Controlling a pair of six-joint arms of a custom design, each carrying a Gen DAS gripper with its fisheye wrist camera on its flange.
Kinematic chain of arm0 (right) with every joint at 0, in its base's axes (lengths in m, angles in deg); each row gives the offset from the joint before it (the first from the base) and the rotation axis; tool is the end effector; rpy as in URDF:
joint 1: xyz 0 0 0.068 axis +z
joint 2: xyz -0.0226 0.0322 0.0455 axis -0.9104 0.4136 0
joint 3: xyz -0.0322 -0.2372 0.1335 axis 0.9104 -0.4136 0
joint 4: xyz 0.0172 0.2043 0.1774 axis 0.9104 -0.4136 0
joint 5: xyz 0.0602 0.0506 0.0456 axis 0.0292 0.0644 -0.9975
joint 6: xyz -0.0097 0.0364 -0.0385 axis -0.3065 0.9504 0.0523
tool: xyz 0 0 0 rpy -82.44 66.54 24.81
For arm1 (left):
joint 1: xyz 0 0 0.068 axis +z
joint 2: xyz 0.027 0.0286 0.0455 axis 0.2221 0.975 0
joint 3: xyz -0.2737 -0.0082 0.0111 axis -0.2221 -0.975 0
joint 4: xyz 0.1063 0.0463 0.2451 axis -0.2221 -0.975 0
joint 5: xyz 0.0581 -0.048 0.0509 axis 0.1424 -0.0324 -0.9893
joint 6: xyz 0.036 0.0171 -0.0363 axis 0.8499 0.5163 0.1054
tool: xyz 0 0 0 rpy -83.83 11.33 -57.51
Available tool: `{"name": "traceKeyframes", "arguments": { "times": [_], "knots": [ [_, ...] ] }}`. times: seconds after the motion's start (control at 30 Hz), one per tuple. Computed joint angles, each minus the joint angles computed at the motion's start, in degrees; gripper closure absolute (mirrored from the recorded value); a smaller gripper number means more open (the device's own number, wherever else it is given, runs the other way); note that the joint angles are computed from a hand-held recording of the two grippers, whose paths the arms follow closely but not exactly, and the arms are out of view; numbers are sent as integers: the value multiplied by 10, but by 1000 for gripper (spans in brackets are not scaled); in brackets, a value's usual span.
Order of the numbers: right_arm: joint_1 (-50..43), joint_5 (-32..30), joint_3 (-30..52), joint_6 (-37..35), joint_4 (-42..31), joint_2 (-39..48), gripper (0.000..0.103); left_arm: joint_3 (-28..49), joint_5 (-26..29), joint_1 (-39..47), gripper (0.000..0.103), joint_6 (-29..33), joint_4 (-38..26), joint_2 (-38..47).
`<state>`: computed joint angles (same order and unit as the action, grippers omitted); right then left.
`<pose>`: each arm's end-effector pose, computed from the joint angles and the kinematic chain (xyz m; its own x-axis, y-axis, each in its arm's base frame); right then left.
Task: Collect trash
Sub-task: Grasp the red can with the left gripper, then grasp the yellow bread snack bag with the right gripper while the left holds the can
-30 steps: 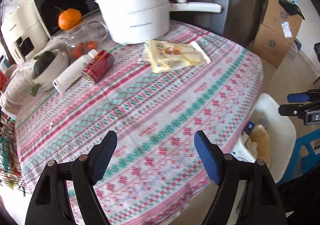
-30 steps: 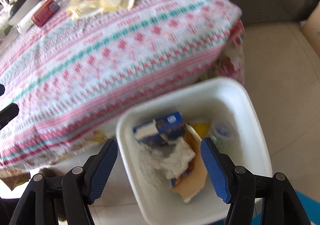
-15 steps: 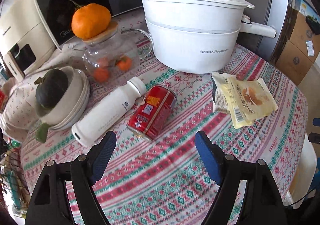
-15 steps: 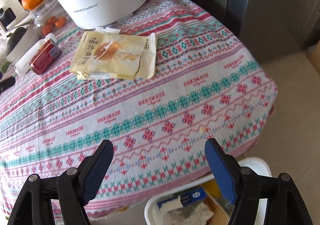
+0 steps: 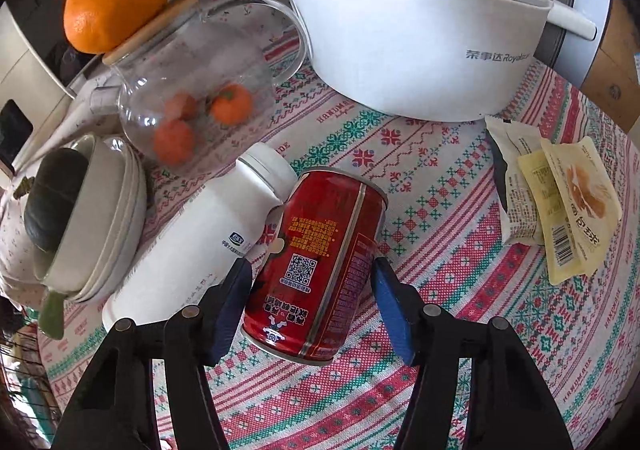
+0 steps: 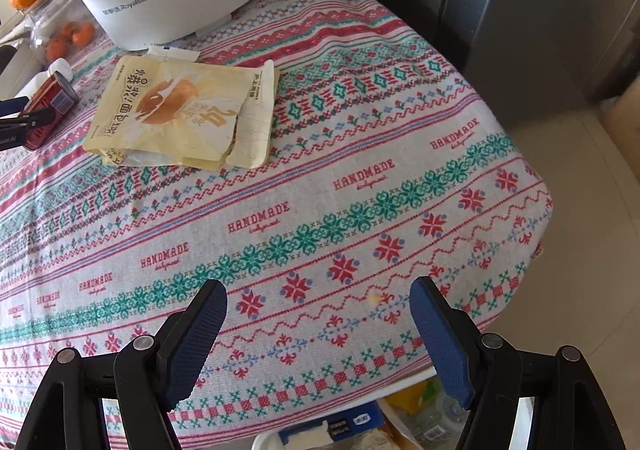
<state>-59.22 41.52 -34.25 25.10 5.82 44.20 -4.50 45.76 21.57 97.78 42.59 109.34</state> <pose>0.1999 0.0227 0.1134 -0.9314 -0.0238 -0.3632 -0.0413 0.9983 0.0405 0.3508 0.0527 0.0779 -0.8548 0.2961 -0.4263 0.2482 0.9545 0.1653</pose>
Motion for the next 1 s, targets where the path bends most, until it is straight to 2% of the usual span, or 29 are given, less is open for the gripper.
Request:
{"name": "traceKeyframes", "arguments": {
  "times": [0.13,0.3,0.5,0.67,0.77,0.9,1.0],
  "knots": [
    [11,6,1,8,8,8,24,-46,27,20,42,-41,7,-38],
    [43,23,3,36,33,16,24,-130,85,73,45,-76,-11,-129],
    [121,34,2,77,72,27,24,-236,120,137,47,-25,-53,-275],
    [211,65,20,97,159,102,24,-297,181,228,48,46,-165,-436],
    [262,113,51,89,217,175,25,-312,185,259,48,89,-199,-461],
    [280,129,90,89,272,246,35,-310,203,298,48,99,-202,-429],
    [291,141,120,80,292,285,37,-306,211,307,48,105,-212,-427]
  ]
}}
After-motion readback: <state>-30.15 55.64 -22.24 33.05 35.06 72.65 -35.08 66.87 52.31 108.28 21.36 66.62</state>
